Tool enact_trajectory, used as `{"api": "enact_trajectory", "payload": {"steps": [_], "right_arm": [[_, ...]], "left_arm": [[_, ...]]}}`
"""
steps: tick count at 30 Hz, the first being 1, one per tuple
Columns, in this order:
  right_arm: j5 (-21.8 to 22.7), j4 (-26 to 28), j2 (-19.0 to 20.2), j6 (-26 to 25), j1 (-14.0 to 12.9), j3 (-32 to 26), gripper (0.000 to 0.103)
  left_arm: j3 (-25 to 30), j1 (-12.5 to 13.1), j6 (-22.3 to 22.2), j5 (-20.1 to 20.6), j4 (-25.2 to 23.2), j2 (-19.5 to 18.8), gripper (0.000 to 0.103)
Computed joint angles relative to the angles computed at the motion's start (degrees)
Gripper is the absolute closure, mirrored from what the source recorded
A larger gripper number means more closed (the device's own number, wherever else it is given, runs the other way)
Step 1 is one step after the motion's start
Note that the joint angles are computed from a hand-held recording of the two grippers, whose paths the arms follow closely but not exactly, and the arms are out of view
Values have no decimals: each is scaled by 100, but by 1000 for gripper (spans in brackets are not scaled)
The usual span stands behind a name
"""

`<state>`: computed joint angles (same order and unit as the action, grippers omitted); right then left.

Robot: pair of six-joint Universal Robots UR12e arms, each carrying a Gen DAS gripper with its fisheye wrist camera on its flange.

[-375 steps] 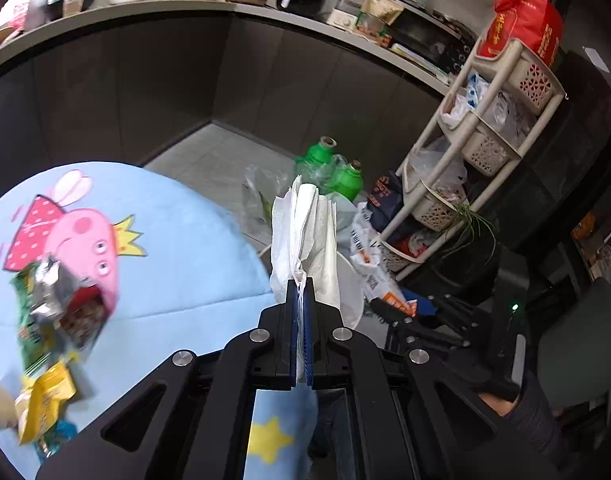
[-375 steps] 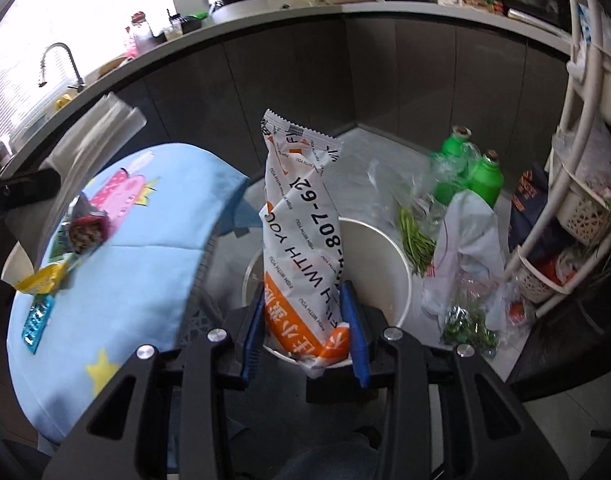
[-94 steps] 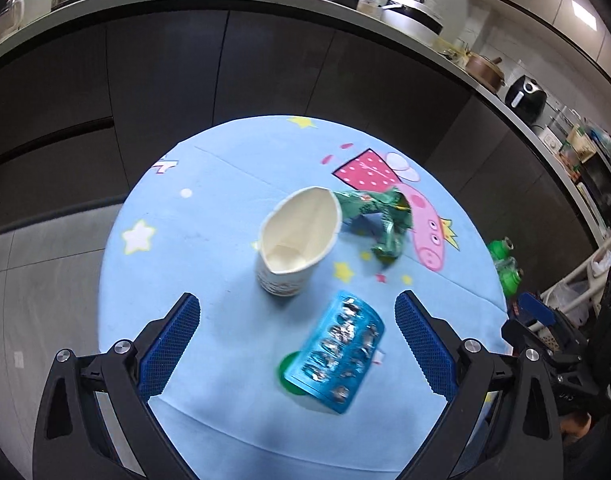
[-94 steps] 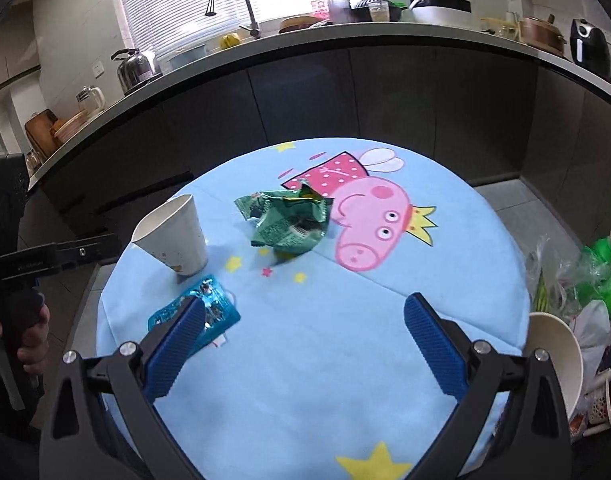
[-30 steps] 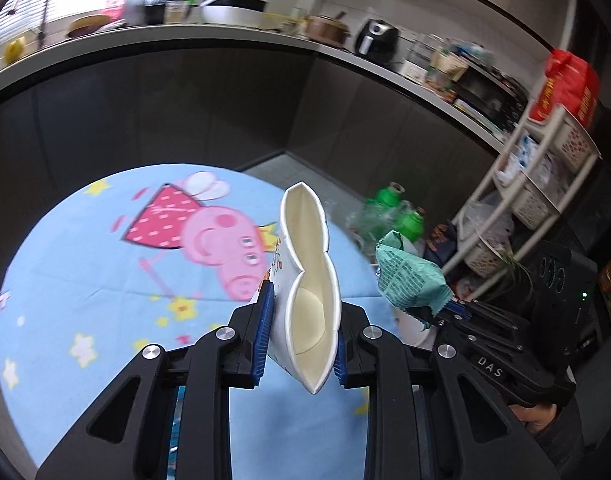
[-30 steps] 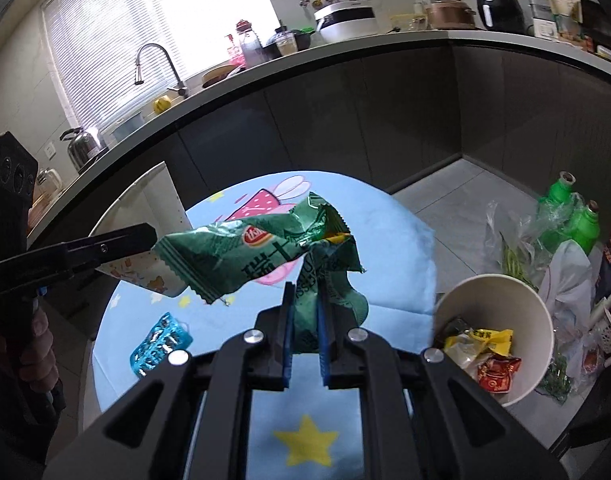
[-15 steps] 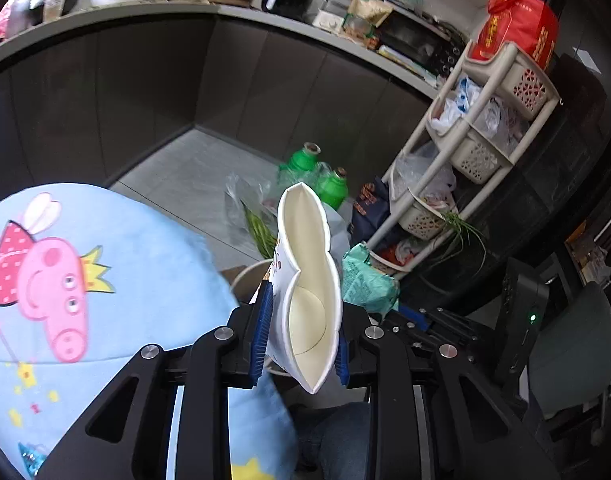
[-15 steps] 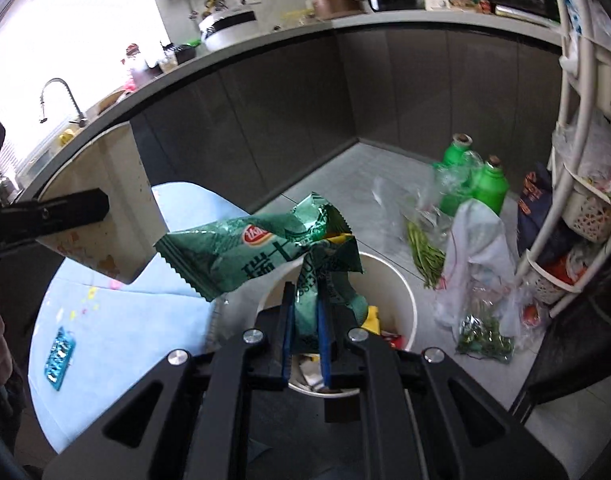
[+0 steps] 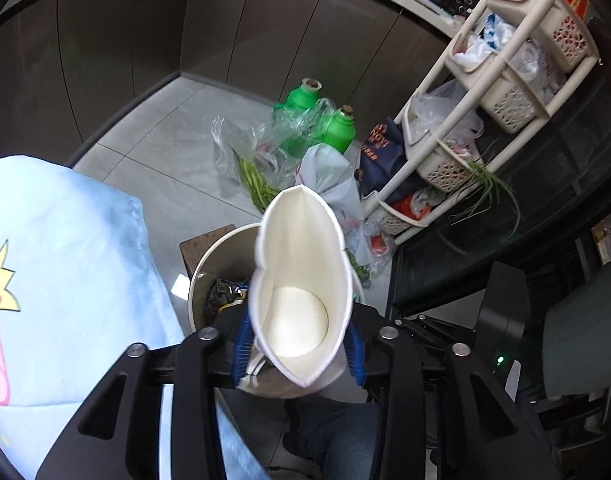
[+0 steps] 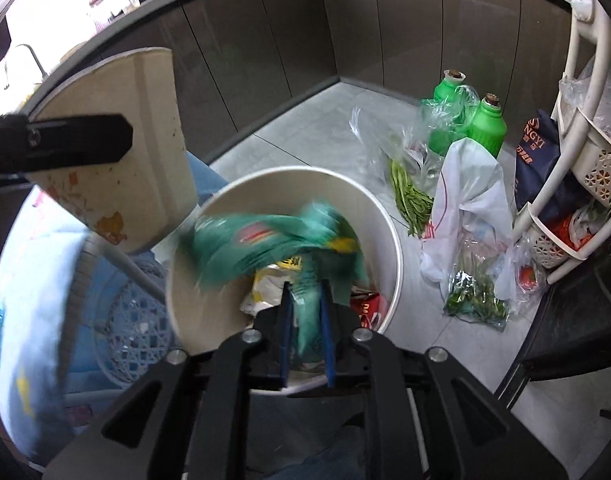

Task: Collect trash
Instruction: 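Carry the cup and green wrapper to the bin and open both grippers, then move both tools back over the table toward the blue blister pack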

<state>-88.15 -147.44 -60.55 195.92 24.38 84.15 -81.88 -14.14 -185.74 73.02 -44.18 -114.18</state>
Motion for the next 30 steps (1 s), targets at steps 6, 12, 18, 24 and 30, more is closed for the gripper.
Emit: {"api": "enact_trajectory", "payload": {"steps": [6, 12, 18, 24, 30], "right_arm": [[-201, -212, 23, -81, 33, 81, 18], [-94, -376, -117, -33, 22, 214, 4], [-69, -245, -197, -112, 82, 113, 4], [-25, -484, -367, -136, 199, 46, 4], [180, -727, -502, -360, 399, -23, 4]], "left_arm": [[-176, -22, -267, 394, 460, 33, 14], [-254, -6, -484, 500, 661, 114, 9], [-394, 10, -606, 608, 774, 325, 9], [-754, 67, -789, 882, 988, 811, 9], [-1477, 279, -1124, 1036, 1245, 1593, 9]]}}
